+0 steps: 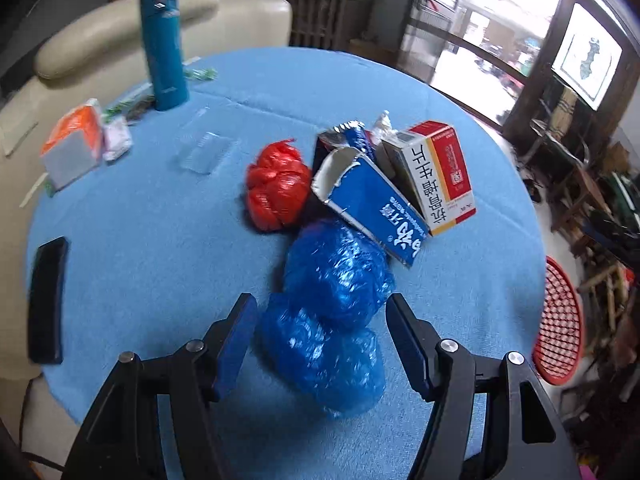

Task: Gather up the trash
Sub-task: 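Grasp the white-and-orange paper box with the right gripper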

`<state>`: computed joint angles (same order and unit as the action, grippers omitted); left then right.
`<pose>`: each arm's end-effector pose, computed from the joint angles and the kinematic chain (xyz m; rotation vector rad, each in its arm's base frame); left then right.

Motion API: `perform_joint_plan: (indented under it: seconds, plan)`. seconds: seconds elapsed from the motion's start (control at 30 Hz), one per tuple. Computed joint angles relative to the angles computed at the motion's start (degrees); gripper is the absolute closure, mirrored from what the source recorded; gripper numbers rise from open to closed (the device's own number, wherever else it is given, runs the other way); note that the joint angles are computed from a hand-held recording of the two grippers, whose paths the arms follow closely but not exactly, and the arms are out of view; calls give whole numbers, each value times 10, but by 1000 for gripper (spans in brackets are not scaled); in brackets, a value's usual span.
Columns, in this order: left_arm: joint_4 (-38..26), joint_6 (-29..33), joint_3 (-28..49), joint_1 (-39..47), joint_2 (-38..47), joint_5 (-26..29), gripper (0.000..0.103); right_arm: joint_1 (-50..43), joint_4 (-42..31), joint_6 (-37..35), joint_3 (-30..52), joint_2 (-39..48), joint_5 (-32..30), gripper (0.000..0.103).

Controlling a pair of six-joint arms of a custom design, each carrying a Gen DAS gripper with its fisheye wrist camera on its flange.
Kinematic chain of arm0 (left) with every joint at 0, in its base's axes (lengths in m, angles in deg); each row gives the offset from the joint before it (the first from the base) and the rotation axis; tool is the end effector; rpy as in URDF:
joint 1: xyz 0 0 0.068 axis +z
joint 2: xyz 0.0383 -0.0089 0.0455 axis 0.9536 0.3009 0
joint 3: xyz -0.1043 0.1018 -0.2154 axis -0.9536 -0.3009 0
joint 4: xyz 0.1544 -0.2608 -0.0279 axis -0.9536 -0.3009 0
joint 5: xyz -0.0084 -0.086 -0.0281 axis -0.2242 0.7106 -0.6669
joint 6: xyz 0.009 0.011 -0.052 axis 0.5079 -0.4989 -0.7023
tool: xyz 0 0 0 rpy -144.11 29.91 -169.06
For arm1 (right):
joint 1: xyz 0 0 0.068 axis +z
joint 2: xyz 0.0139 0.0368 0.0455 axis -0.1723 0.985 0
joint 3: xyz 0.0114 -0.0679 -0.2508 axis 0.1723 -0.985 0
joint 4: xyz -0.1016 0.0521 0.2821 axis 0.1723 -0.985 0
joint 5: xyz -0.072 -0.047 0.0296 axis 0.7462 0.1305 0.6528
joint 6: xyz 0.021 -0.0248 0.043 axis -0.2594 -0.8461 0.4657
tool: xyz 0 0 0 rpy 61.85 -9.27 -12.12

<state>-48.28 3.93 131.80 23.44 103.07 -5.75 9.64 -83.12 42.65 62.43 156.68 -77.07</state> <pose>0.1109 -0.1047 0.3066 -0.4033 2.5328 -0.0914 0.2609 0.1086 0.3368 -0.5013 2.3546 0.7266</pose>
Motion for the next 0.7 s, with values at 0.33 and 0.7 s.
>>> perform_joint_plan:
  seconds: [0.33,0.7]
  plan:
    - [85,150,-49,113,-41,101,35,225,76,-32,107,183,61,31]
    - [134,191,-112,207,-93,186,35,246,68,-54,217,333,92,31]
